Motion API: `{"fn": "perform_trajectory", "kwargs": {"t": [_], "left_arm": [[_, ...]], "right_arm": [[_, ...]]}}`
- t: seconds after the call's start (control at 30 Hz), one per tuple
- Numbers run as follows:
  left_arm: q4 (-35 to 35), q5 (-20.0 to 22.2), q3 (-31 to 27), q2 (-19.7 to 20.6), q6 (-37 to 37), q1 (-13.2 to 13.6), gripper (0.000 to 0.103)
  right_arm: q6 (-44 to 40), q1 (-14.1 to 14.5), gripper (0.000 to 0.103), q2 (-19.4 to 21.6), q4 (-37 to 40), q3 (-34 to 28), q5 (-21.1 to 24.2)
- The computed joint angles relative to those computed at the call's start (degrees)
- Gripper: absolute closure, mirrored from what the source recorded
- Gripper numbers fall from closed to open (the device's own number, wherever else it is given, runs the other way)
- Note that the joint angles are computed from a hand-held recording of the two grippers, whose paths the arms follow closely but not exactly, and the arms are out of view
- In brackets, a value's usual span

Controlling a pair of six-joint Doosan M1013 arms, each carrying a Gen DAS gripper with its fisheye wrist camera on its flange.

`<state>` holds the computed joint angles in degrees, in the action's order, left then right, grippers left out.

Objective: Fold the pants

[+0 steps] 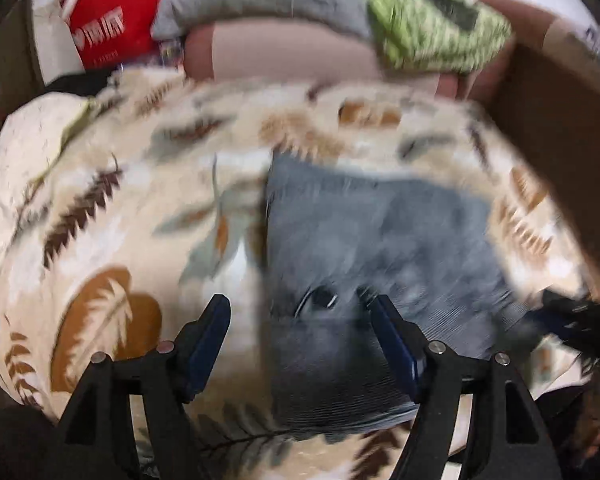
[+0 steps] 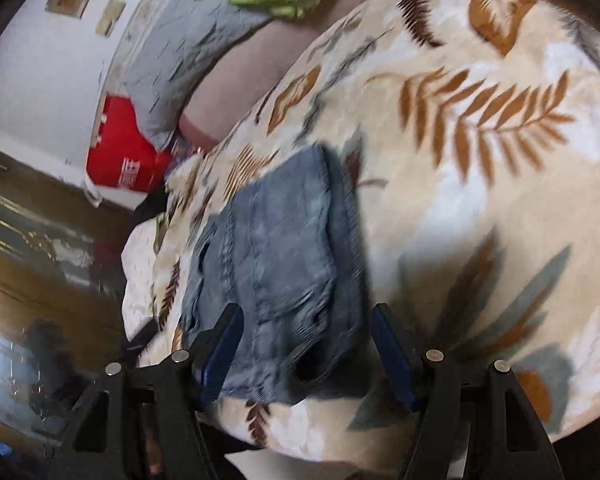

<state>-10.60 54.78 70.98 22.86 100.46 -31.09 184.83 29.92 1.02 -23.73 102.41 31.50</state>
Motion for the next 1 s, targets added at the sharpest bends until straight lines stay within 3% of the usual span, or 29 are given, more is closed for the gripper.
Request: {"fn": "perform_trajectory", "kwargs": {"t": [0.13, 0.23, 0.4, 0.43, 0.53, 0.6, 0.67, 0.73, 0.8, 0.9, 1.0], "left_arm": [[-2.30, -2.72, 2.79, -0.26, 1.71, 0.49, 0.029], [-6.36, 0.39, 1.10, 0.98, 2.43, 1.77, 0.028], [-8.17, -0.07, 2.14, 0.49, 2.43, 2.34, 0.026], [-8.42, 0.22, 1.74, 0.58, 2.38, 2.45, 0.026], [-8.19, -0.73, 1.70, 0.13, 2.38, 2.45, 0.027], [-9.49, -3.68, 2.71, -0.91, 2.66, 2.67, 0.027], [-9.75, -4.96, 3.15, -1.29, 2.71, 2.70, 0.027], [-7.65, -3.71, 2.64, -0.78, 1.03, 2.43, 0.027], [-6.93, -1.71, 2.20, -0.11, 0.39, 2.38, 0.027], [-8.07, -2.28, 2.73, -0.13, 0.62, 2.56, 0.027], [-8.01, -2.78, 3.10, -0.19, 1.23, 2.41, 0.027]], "right_arm": [[-3.64, 0.50, 0.034, 1.86, 4.60, -2.25, 5.58], [-8.20, 1.50, 0.034, 4.55, 5.97, -5.60, 19.30], [-2.18, 3.46, 0.036, 3.06, 0.33, -5.00, 20.01], [0.07, 3.97, 0.036, 2.52, -2.16, -4.89, 19.23], [7.22, 4.33, 0.036, 0.22, -9.15, -3.26, 8.60], [9.02, 3.07, 0.036, -0.21, -8.51, -2.03, -1.06], [7.93, 1.70, 0.036, 0.26, -4.71, -1.17, -6.56], [6.59, 0.38, 0.036, 1.31, 0.73, -0.46, -7.62], [11.32, -0.20, 0.044, 1.67, 3.43, 1.47, -8.92], [16.94, -0.22, 0.052, 1.57, 1.52, 2.89, -10.10], [16.82, -0.69, 0.052, 1.61, 1.40, 2.84, -9.33]]}}
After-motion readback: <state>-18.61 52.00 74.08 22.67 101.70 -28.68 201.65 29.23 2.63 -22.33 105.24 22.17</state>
